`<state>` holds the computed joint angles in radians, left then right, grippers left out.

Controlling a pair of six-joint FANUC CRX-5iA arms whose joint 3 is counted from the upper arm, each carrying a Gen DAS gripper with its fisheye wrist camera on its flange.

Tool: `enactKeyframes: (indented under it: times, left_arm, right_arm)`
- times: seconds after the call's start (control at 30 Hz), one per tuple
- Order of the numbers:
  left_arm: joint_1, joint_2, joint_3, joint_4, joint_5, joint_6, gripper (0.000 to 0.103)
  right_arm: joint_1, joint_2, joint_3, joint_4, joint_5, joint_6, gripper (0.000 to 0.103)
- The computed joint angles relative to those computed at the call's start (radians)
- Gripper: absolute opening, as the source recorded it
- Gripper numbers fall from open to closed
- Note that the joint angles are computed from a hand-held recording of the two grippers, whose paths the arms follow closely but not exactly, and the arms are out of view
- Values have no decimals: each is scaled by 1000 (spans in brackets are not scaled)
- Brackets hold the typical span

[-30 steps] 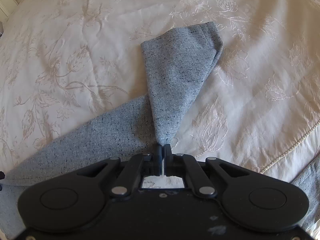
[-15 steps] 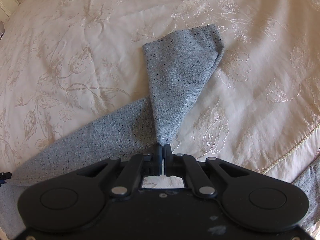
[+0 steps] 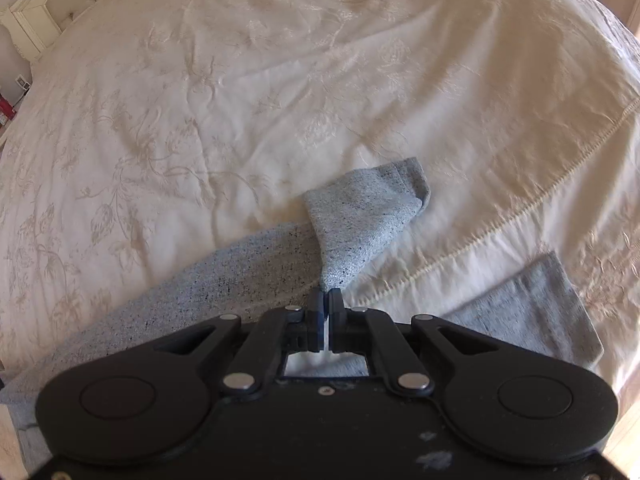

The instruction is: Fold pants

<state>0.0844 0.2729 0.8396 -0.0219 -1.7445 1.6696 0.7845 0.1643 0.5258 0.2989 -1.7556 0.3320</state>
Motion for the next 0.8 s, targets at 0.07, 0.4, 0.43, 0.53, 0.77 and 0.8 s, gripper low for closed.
enactKeyframes:
  times: [0.07,0.4,0.43,0.53,0.77,0.8]
  left_arm:
    - [-7,-49,-76,-2,-24,-22,5]
    - [-79,-142,-339,-76,-112,-3,5]
    - [-83,-142,-340,-80,-104,-5,5]
    - [-88,-136,-331,-82,-92,-17,5]
    - [-79,-113,-302,-62,-88,-50,5]
    - [-77,-110,-299,-58,-88,-55,5]
  right_arm:
    - [34,-47,-71,-22,-26,-45,2]
    - [106,-85,-196,-10,-100,-56,15]
    - [108,-72,-190,32,-92,-19,20]
    - [96,-29,-177,114,-37,65,23]
    - [36,155,-77,201,31,258,24]
    - [30,182,-62,208,24,279,24]
